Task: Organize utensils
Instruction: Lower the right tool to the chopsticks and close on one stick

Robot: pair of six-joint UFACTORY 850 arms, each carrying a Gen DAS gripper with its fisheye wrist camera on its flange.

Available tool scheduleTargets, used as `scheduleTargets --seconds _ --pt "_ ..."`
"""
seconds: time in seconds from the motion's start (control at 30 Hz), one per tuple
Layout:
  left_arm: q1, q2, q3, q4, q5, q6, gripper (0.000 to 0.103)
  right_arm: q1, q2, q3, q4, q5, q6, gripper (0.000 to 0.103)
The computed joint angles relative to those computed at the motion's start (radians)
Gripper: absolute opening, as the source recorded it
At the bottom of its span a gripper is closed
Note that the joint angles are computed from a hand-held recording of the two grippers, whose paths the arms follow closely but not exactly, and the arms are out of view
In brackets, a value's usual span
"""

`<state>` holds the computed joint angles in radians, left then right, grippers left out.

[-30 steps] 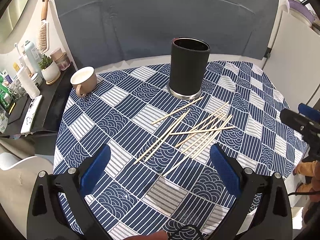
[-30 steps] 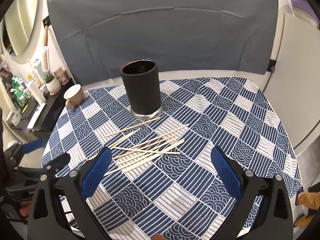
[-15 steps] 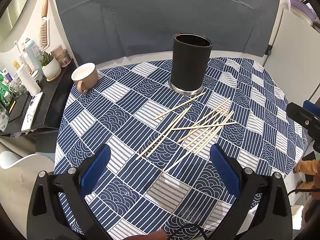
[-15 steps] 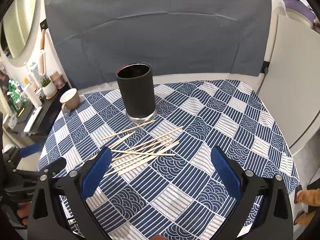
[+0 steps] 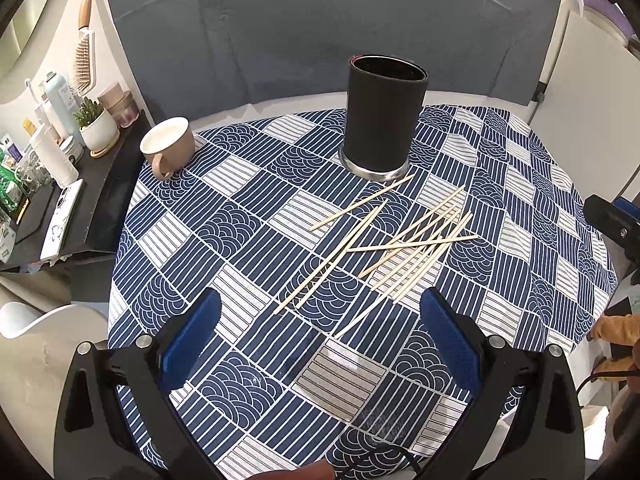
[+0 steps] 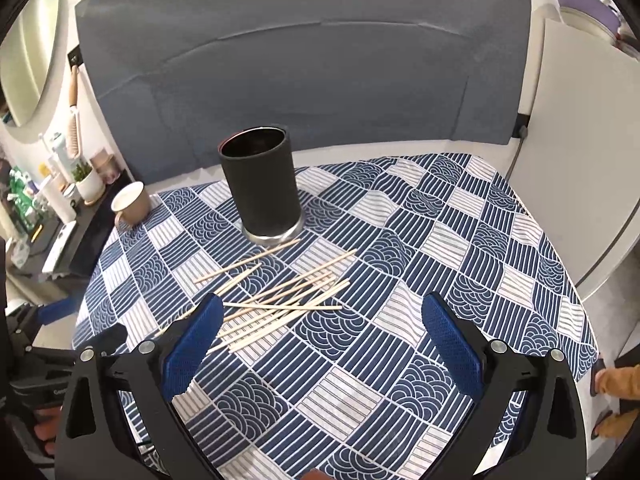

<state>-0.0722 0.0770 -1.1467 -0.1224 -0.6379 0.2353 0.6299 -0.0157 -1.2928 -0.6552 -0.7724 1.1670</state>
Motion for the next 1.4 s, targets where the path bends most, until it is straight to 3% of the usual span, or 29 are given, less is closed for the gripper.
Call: scheduleTargets --seconds 0.5,0.9,1.1,1.4 --pt "0.01 -0.119 -0.079 -0.037 -0.06 0.044 0.097 -0.029 -0.068 -0.032 0.101 0.01 -0.157 0.095" --pt "0.018 -0.356 -0.275 0.024 -0.074 0.064 0.097 -0.118 -0.236 -0.111 0.454 0.078 -0.701 0.095" --pt "0.021 -0.491 -0.401 -0.001 -0.164 0.162 0.097 -0.126 -0.32 -0.174 0.414 0.065 -0.81 0.095" --pt "-0.006 -0.662 -0.574 0.005 -0.256 0.335 0.097 -0.165 -0.431 -0.237 0.602 0.067 -1.116 0.095"
